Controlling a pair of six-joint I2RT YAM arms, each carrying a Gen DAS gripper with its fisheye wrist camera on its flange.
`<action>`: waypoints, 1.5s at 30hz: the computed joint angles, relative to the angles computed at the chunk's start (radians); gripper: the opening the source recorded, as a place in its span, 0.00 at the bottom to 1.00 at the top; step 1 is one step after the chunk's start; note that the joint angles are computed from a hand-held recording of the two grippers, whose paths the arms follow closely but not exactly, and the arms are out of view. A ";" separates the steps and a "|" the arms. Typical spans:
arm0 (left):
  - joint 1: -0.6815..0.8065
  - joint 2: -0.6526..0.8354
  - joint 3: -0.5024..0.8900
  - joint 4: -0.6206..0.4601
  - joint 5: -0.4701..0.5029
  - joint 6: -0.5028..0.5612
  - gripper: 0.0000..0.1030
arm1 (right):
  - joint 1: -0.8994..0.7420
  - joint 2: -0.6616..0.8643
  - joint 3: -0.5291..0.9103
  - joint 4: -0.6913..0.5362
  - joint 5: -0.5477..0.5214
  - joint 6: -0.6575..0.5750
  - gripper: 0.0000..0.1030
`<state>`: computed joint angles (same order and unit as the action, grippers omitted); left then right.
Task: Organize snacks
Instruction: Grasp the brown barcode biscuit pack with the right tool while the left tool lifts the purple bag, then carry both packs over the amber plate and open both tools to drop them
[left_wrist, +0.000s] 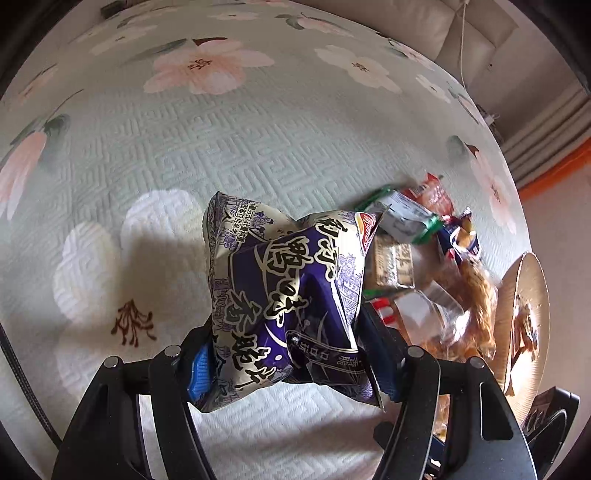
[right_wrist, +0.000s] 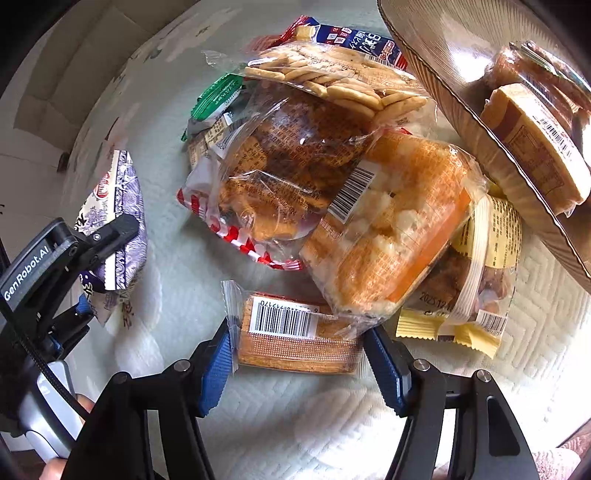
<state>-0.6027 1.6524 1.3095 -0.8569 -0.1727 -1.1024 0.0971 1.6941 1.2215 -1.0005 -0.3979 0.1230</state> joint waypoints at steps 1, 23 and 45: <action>-0.007 -0.001 0.006 -0.007 -0.004 -0.002 0.65 | -0.003 -0.001 0.000 -0.007 -0.015 -0.008 0.64; -0.126 0.148 0.248 -0.270 0.039 -0.119 0.65 | -0.163 -0.276 0.016 -0.209 -0.069 -0.237 0.64; -0.179 0.529 1.085 -0.598 -0.045 -0.008 0.65 | -0.568 0.077 0.591 -0.483 -0.196 -0.392 0.64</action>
<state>-0.7816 2.1813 2.3945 -1.4547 -0.2180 -1.1100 -0.4708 1.7713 1.8130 -1.4836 -0.5938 -0.2693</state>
